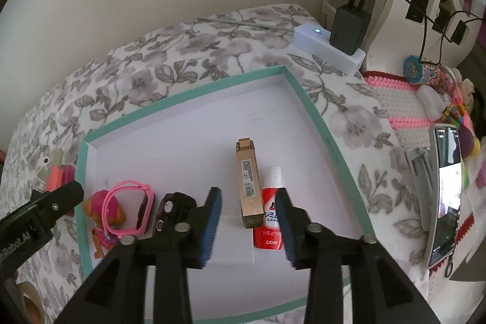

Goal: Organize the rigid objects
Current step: 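Lower the car and USB stick into the tray and open both tools, then withdraw both tools from the tray toward the remaining items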

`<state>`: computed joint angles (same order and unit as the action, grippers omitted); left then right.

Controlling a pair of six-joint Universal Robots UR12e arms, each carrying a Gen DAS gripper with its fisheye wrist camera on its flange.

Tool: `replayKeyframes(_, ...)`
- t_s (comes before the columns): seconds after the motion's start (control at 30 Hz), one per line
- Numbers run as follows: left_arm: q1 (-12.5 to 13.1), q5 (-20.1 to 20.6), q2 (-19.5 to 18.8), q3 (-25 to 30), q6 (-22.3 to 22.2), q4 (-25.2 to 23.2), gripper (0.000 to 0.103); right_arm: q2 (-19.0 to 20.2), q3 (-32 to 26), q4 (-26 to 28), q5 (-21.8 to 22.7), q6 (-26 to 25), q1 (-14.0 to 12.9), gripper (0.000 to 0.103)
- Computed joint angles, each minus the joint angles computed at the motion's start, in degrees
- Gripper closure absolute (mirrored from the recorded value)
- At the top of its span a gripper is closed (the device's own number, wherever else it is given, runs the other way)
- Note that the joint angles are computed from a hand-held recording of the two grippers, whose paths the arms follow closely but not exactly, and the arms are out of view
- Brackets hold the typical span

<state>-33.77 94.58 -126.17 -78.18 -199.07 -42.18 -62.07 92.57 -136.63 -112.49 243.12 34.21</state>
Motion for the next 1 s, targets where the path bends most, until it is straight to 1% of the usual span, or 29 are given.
replayKeyframes(0.07,0.03,0.99,-0.03,0.02,-0.42,-0.36,0.03,0.06,-0.05,-0.1,-0.1,-0.28,0.02,0.055)
replayKeyframes(0.13,0.08,1.73,-0.04,0.02,-0.73,-0.65,0.029,0.17,-0.21,0.18,-0.46,-0.44,0.1,0.042)
replayKeyframes(0.17,0.13,2.0,-0.01,-0.03,-0.88,-0.71,0.029,0.21,-0.24,0.24,-0.56,-0.47,0.11,0.04)
replayKeyframes(0.2,0.2,2.23,0.0,-0.08,-1.06,-0.77,0.024,0.23,-0.26,0.28,-0.67,-0.48,0.14,0.036)
replayKeyframes(0.27,0.29,2.43,0.0,-0.13,-1.34,-0.79,0.017,0.27,-0.32,0.37,-0.74,-0.55,0.15,0.035)
replayKeyframes(0.57,0.29,4.47,-0.31,-0.07,-1.13,-1.31,0.016,0.68,-0.63,0.29,-0.24,-1.77,0.19,0.019)
replayKeyframes(0.6,0.3,4.65,-0.37,-0.03,-1.2,-1.52,0.014,0.75,-0.64,0.13,-0.12,-1.98,0.2,0.016)
replayKeyframes(0.67,0.35,4.98,-0.44,-0.04,-1.44,-1.8,0.007,0.85,-0.66,-0.14,0.02,-2.23,0.23,0.014)
replayKeyframes(0.77,0.44,5.44,-0.42,-0.23,-1.87,-1.7,0.007,1.0,-0.77,-0.18,0.27,-2.64,0.22,0.013)
replayKeyframes(0.8,0.5,5.51,-0.41,-0.32,-2.04,-1.6,0.007,1.04,-0.8,-0.16,0.31,-2.74,0.23,0.009)
replayKeyframes(0.83,0.55,5.54,-0.39,-0.4,-2.14,-1.51,0.007,1.11,-0.86,-0.14,0.35,-2.88,0.25,0.003)
replayKeyframes(0.87,0.61,5.56,-0.37,-0.47,-2.26,-1.48,0.007,1.14,-0.87,-0.23,0.33,-2.98,0.26,0.001)
replayKeyframes(1.0,0.81,5.6,-0.32,-0.71,-2.56,-1.17,0.007,1.19,-0.71,-1.44,0.52,-3.5,0.31,0.0)
